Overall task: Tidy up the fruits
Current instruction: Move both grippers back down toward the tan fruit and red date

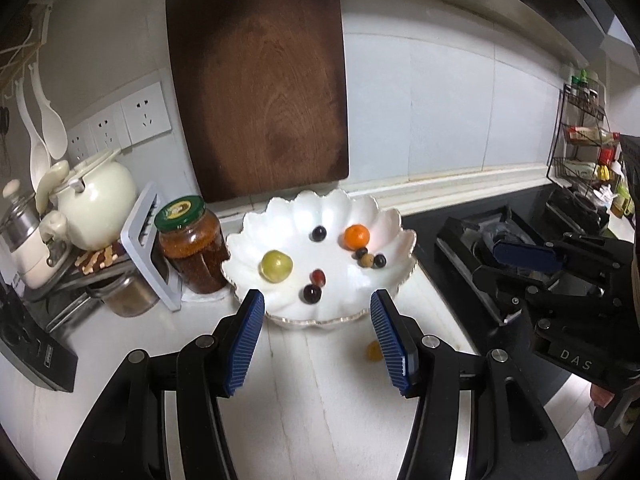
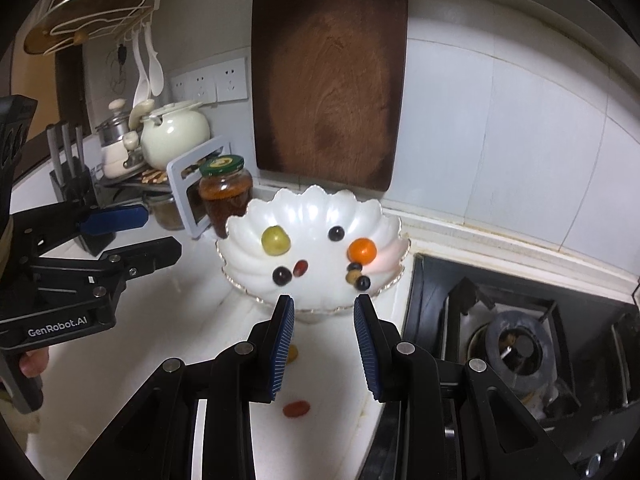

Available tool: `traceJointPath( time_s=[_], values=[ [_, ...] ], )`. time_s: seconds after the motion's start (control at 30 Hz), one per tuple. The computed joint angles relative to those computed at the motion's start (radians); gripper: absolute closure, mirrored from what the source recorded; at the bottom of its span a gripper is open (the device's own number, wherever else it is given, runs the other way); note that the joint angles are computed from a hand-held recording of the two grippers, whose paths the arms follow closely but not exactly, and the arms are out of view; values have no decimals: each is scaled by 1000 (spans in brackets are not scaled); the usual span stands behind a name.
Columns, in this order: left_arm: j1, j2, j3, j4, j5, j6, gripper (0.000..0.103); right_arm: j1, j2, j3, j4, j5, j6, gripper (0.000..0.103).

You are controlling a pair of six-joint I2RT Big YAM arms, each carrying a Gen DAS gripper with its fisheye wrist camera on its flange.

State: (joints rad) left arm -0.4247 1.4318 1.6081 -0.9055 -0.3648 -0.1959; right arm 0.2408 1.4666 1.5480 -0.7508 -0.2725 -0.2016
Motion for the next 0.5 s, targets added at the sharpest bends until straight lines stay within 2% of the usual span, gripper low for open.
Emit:
traceJointPath(
  time_s=[0.27,0.5],
  values=[
    [-17,-33,-75,7,-4,21,48,8,-40,-79,3,14,-19,70],
    [-18,-42,-120,19,27,35,48,12,-60,-139,6,0,-4,70]
  ],
)
